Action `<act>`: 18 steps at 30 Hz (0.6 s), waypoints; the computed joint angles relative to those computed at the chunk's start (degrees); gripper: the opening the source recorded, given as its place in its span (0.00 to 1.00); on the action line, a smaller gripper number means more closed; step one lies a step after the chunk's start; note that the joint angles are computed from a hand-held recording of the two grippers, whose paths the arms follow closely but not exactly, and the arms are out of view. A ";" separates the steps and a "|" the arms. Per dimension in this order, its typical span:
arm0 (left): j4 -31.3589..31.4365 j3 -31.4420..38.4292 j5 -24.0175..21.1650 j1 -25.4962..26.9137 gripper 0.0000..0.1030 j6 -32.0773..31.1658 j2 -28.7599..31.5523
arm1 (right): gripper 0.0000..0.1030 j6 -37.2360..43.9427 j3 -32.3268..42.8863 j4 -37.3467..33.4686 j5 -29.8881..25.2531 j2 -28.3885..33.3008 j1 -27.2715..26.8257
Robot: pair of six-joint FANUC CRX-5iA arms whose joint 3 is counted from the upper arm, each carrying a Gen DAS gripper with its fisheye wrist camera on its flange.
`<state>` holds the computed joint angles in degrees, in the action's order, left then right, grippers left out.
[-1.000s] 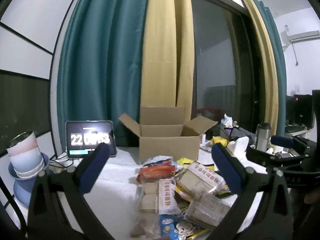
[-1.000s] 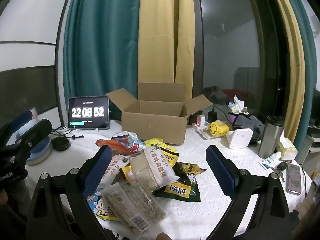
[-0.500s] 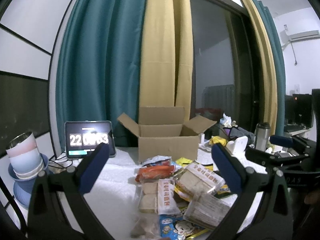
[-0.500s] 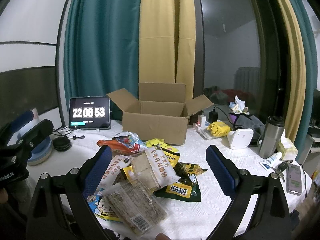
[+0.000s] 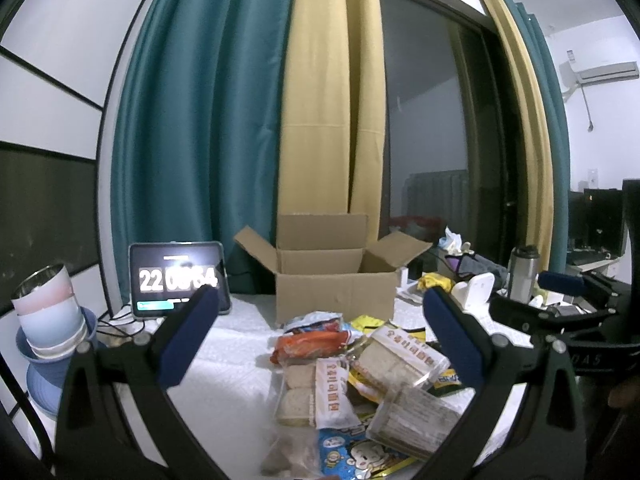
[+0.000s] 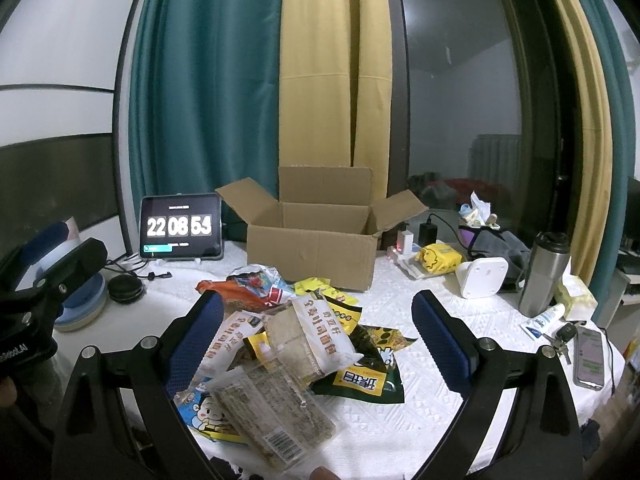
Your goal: Organize snacks
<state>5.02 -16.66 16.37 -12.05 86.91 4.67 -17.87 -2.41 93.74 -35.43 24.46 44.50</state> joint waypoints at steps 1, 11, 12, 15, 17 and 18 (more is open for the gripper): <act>0.03 0.01 -0.04 0.01 1.00 -0.04 -0.01 | 0.95 -0.04 -0.06 0.01 -0.06 -0.07 0.06; 0.13 -0.22 -0.25 0.13 1.00 0.15 -0.40 | 0.95 -0.40 -0.17 0.35 -0.08 -0.06 0.06; 0.28 -0.21 -0.25 0.12 1.00 0.07 -0.37 | 0.95 -0.40 -0.13 0.36 -0.11 -0.01 0.07; 0.09 -0.22 -0.24 0.13 1.00 0.14 -0.34 | 0.95 -0.39 -0.12 0.25 -0.13 0.00 0.10; -0.04 -0.20 -0.27 0.12 1.00 0.32 -0.39 | 0.95 -0.50 -0.19 0.40 -0.12 -0.02 0.07; 0.03 -0.21 -0.18 0.14 1.00 0.21 -0.32 | 0.95 -0.53 -0.18 0.44 -0.11 -0.01 0.07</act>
<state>5.05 -16.87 16.19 -11.91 87.12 4.35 -18.40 -2.59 94.18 -35.54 24.45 44.57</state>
